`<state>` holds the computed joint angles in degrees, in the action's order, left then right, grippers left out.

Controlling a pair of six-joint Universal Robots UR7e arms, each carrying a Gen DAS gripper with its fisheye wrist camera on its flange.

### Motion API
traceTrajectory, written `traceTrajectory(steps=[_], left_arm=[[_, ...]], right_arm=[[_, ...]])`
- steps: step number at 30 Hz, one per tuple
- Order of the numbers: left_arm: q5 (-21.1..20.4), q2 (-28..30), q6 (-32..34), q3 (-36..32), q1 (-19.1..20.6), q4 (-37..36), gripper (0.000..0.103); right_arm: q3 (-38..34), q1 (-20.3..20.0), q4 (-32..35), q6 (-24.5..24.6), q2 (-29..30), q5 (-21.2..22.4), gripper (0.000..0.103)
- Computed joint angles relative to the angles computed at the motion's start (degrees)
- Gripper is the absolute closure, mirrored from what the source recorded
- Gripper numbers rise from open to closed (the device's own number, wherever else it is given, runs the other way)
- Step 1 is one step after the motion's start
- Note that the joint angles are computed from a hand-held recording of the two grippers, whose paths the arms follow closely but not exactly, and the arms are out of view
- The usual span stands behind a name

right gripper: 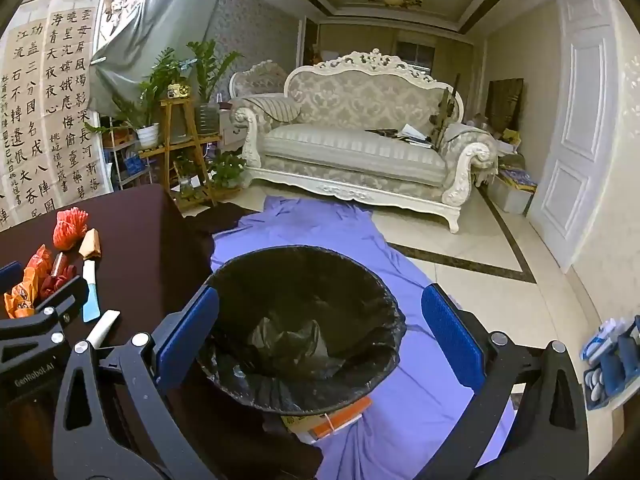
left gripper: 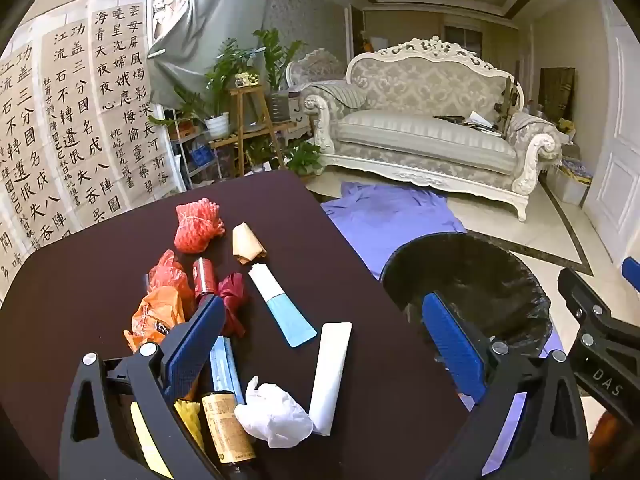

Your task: Collect trash

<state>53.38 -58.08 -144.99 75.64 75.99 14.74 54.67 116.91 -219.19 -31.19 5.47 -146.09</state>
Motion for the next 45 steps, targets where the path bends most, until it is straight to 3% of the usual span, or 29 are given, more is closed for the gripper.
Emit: traceTrajectory(steps=[45], left_arm=[[0.4, 0.3, -1.7, -0.5, 0.1, 1.4, 0.007]], right_arm=[[5.0, 0.0, -2.6, 0.6, -2.0, -0.5, 0.004]])
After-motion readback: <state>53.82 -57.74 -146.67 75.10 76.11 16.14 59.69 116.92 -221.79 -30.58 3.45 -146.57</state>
